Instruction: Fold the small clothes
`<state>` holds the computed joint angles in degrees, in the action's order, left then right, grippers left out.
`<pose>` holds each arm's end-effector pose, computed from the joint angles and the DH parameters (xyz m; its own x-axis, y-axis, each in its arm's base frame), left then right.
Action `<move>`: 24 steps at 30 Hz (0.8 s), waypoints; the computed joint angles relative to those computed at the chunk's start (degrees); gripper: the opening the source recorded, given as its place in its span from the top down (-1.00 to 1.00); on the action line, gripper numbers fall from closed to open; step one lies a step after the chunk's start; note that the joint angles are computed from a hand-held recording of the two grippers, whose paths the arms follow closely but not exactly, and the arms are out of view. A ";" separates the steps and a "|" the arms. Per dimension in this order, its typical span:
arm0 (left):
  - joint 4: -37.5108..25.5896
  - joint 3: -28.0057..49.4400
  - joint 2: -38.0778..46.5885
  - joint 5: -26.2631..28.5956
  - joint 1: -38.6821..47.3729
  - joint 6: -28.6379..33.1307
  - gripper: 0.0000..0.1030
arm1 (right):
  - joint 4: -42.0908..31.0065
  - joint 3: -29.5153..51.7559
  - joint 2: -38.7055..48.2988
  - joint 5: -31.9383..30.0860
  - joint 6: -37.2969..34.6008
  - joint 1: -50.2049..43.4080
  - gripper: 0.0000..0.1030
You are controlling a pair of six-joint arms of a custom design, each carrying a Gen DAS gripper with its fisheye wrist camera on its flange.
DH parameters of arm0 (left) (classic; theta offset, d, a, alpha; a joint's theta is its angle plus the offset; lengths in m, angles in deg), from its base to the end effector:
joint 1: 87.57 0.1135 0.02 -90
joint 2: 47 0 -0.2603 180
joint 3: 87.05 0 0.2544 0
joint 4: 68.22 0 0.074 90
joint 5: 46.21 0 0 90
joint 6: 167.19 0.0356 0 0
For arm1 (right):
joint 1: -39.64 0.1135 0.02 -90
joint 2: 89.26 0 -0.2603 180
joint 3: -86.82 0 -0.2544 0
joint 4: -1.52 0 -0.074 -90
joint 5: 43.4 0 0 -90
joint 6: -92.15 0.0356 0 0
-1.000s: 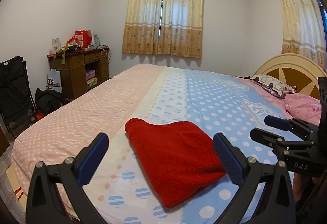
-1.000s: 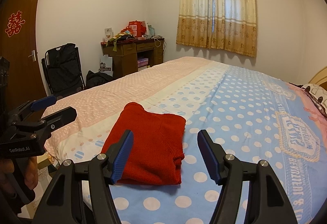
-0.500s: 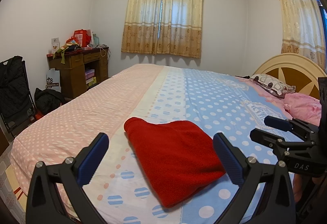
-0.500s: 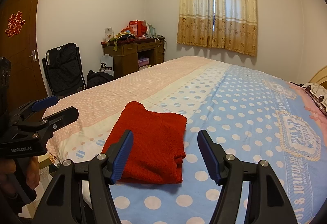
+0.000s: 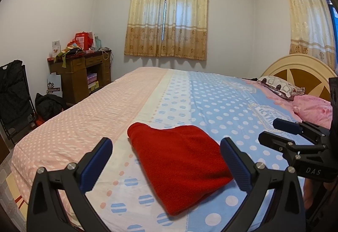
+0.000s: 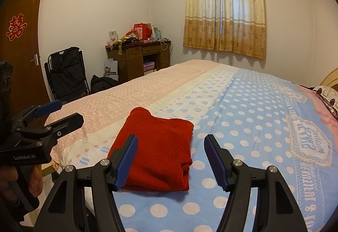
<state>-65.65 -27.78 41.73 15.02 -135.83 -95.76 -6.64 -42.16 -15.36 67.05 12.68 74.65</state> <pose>0.2322 -0.2345 0.2010 -0.4027 0.0321 -0.9148 0.2532 0.9643 -0.0777 0.2317 0.1471 0.2093 -0.4687 -0.1192 -0.8753 -0.2103 0.9774 -0.0205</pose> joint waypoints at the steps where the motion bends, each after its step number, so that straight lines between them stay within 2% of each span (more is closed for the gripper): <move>1: -0.10 0.05 0.01 0.08 0.02 -0.07 -1.00 | 0.00 -0.05 -0.12 -0.12 -0.04 -0.12 -0.28; 7: -1.89 0.83 0.42 1.75 0.47 -0.40 -1.00 | 0.16 -0.21 -0.25 -0.06 0.21 -0.03 -0.28; 24: -3.74 1.21 0.59 -0.78 2.45 -0.79 -1.00 | -0.07 -0.30 0.36 -0.69 0.98 0.39 -0.29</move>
<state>-69.39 -26.56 42.32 14.23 -133.38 -96.55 -6.71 -42.46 -15.00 66.36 13.66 75.04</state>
